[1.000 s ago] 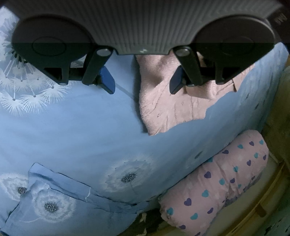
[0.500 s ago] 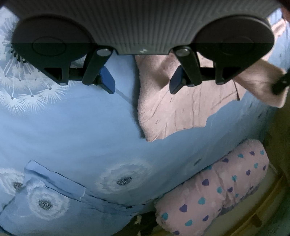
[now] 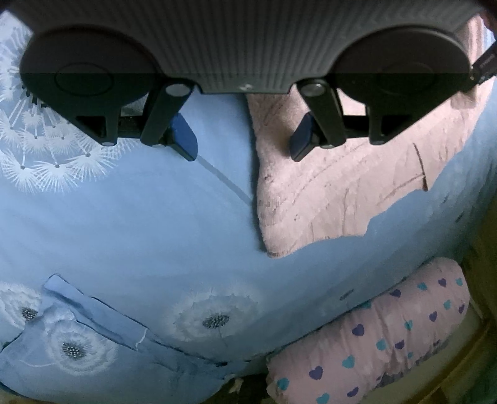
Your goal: Fold small clothes
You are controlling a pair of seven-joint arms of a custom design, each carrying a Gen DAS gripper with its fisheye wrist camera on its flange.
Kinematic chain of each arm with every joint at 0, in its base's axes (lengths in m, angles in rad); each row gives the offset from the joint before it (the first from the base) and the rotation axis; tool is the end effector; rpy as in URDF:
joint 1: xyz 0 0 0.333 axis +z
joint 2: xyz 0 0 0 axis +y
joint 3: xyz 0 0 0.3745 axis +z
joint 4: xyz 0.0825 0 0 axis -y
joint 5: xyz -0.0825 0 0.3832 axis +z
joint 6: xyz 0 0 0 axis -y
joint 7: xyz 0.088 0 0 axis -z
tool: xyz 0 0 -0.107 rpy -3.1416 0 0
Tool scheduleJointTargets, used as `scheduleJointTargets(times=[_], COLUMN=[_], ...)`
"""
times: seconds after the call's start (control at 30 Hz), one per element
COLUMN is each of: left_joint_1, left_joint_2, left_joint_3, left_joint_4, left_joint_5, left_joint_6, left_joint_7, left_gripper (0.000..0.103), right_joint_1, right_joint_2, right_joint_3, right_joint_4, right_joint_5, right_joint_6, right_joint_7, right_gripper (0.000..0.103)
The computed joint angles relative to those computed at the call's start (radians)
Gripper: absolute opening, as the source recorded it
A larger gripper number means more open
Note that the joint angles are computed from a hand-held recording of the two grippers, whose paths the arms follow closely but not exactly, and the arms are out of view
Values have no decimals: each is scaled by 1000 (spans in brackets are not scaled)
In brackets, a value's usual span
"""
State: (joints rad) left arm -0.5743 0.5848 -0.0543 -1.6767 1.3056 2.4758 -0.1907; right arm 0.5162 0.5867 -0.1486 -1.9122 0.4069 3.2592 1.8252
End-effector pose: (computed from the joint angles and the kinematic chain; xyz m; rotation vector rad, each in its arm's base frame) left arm 0.5931 -0.4268 0.3322 -1.7821 1.5409 -0.6416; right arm 0.6648 0.2315 0.3270 -1.4777 1.9073 -0.3967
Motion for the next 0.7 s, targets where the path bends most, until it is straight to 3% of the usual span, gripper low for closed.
scheduleJointTargets(times=[0.07, 0.13, 0.23, 0.33, 0.43, 0.57, 0.7], left_joint_1=[-7, -9, -3, 24, 60, 101, 82], left_joint_2=[-4, -12, -19, -22, -20, -4, 23], left_joint_3=[7, 12, 13, -3, -9, 1, 32], left_joint_4=[-2, -6, -6, -4, -8, -2, 22], left_joint_5=[33, 68, 101, 73, 38, 22, 7], left_joint_6=[3, 8, -2, 14, 82, 243, 273], left_joint_7=[-1, -20, -58, -26, -24, -46, -18], left_gripper=[29, 50, 67, 68, 68, 68, 68], right_joint_1=[25, 52, 40, 94, 67, 89, 48], right_joint_2=[6, 18, 42, 83, 105, 138, 162], right_joint_3=[-29, -61, -54, -123, -99, -140, -102], right_joint_4=[6, 21, 65, 110, 156, 195, 222], right_joint_5=[-3, -9, -38, -52, -85, -128, -128], right_joint_6=[-12, -27, -35, -38, -69, -68, -35], right_joint_7=[1, 10, -3, 6, -16, -36, -59], right_gripper=[69, 69, 68, 68, 68, 67, 67])
